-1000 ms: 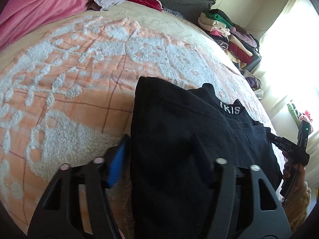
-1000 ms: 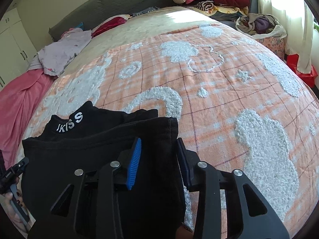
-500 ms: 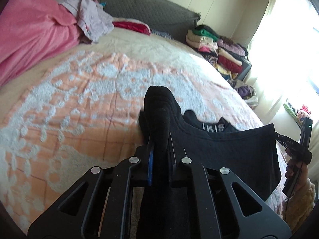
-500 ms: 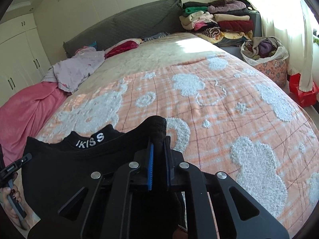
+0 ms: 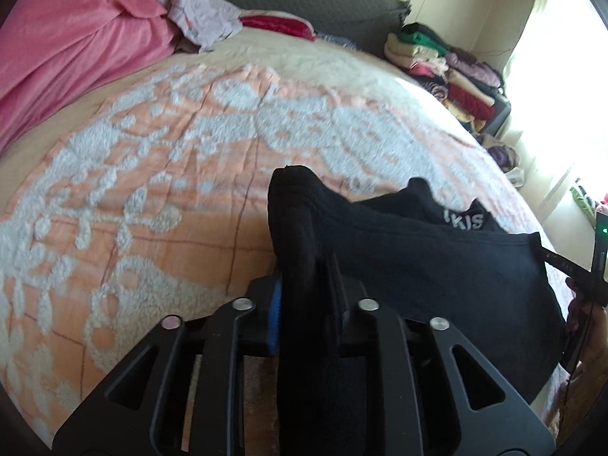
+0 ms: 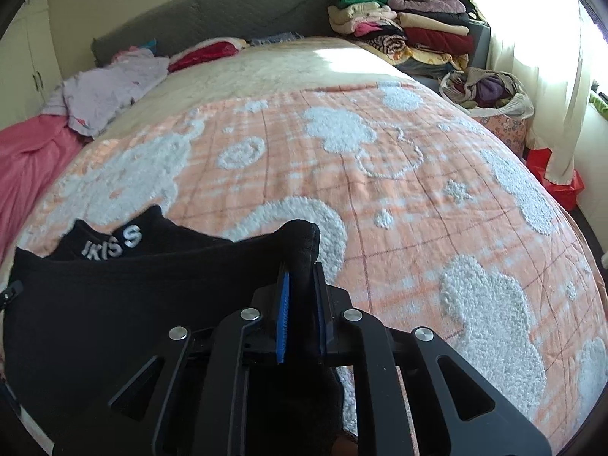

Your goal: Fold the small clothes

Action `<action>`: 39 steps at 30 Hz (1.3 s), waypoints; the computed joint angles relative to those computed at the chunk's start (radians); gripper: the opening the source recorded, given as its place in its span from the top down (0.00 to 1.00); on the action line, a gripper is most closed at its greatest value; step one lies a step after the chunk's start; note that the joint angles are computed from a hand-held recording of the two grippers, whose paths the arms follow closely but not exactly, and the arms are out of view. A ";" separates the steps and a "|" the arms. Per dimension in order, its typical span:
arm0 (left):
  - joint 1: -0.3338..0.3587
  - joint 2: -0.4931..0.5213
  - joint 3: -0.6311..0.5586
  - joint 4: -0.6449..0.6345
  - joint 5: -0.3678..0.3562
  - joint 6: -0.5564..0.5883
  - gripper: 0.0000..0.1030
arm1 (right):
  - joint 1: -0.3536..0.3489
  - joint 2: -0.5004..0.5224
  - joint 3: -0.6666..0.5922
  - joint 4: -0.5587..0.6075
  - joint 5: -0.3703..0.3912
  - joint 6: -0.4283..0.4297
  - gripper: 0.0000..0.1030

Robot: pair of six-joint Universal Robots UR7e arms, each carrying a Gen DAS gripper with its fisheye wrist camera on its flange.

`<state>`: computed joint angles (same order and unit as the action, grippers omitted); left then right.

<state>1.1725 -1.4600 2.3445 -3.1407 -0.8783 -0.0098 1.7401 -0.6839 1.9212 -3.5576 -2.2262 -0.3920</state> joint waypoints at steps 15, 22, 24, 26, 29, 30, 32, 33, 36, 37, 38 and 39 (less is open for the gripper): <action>-0.166 -0.098 0.074 0.068 0.110 -0.003 0.44 | 0.041 -0.112 0.196 -0.174 0.056 -0.033 0.46; -0.240 -0.108 0.108 0.125 0.103 -0.025 0.36 | 0.074 -0.130 0.288 -0.215 0.104 -0.054 0.40; -0.256 -0.110 0.118 0.135 0.110 -0.032 0.31 | 0.085 -0.126 0.299 -0.226 0.106 -0.064 0.40; -0.264 -0.110 0.124 0.138 0.112 -0.033 0.31 | 0.095 -0.119 0.306 -0.233 0.101 -0.071 0.40; -0.274 -0.111 0.132 0.150 0.114 -0.042 0.30 | 0.104 -0.116 0.314 -0.232 0.104 -0.073 0.40; -0.276 -0.114 0.135 0.153 0.115 -0.043 0.30 | 0.108 -0.115 0.315 -0.233 0.103 -0.074 0.40; -0.283 -0.124 0.148 0.157 0.118 -0.042 0.29 | 0.112 -0.115 0.319 -0.232 0.105 -0.071 0.40; -0.284 -0.131 0.155 0.171 0.123 -0.046 0.28 | 0.110 -0.118 0.323 -0.230 0.110 -0.071 0.40; -0.286 -0.156 0.178 0.207 0.134 -0.063 0.28 | 0.117 -0.113 0.326 -0.235 0.111 -0.075 0.40; -0.284 -0.162 0.182 0.221 0.137 -0.070 0.28 | 0.119 -0.111 0.326 -0.235 0.111 -0.076 0.40; -0.281 -0.171 0.186 0.232 0.138 -0.076 0.28 | 0.121 -0.109 0.327 -0.235 0.111 -0.076 0.40; -0.278 -0.177 0.190 0.238 0.138 -0.078 0.28 | 0.123 -0.106 0.326 -0.236 0.111 -0.073 0.40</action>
<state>0.8942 -1.6373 2.5343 -2.9029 -0.7407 -0.0874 1.8628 -0.7897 2.2476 -3.7933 -2.1152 -0.4654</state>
